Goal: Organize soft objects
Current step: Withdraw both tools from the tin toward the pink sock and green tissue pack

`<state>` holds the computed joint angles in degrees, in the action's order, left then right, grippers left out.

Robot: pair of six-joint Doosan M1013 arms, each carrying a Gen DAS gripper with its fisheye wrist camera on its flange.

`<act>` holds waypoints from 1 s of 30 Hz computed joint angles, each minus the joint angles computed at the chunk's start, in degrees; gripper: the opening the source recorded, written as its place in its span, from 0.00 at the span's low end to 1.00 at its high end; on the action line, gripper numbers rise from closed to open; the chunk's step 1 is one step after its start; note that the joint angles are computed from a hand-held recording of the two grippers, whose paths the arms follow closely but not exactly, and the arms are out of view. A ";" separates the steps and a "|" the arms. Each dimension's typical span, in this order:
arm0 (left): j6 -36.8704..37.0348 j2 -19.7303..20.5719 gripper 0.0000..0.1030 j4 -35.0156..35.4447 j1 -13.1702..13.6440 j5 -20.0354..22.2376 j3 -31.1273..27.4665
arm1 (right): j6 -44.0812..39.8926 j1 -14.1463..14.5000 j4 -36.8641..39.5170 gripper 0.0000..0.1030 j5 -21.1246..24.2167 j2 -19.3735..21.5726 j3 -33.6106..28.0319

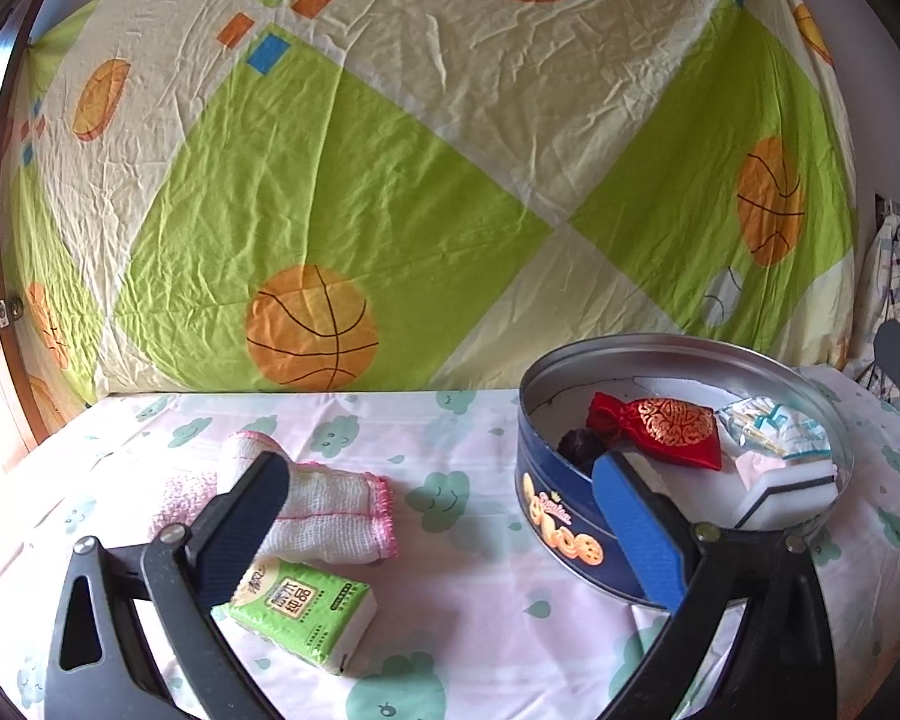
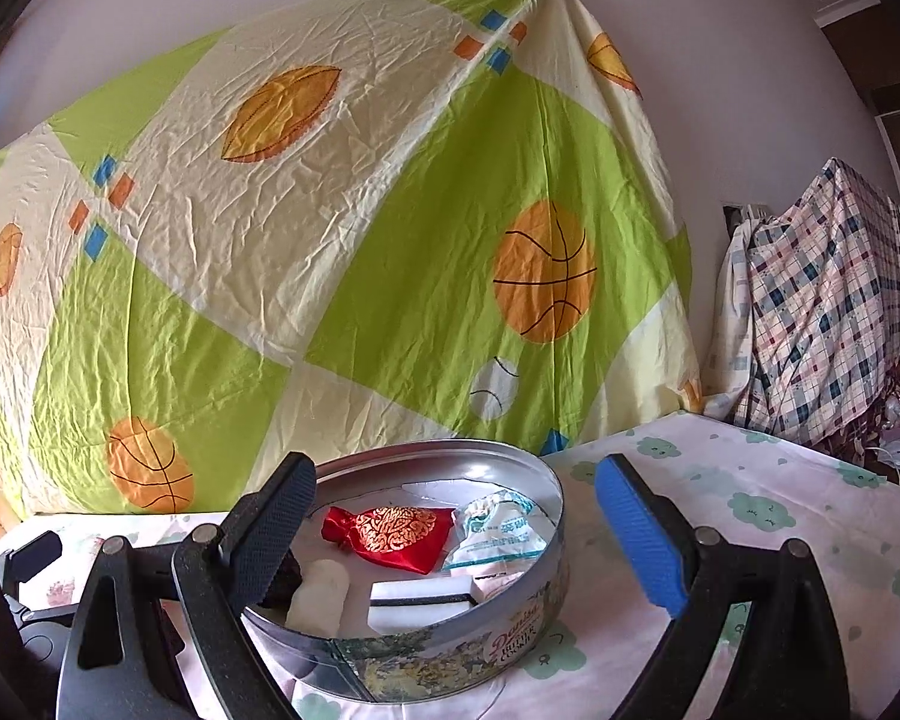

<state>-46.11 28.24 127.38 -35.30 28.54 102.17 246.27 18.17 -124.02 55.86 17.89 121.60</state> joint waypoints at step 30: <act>6.50 -0.15 1.00 -7.14 7.78 -0.22 0.09 | -9.68 6.10 4.12 0.93 -13.20 3.91 -8.03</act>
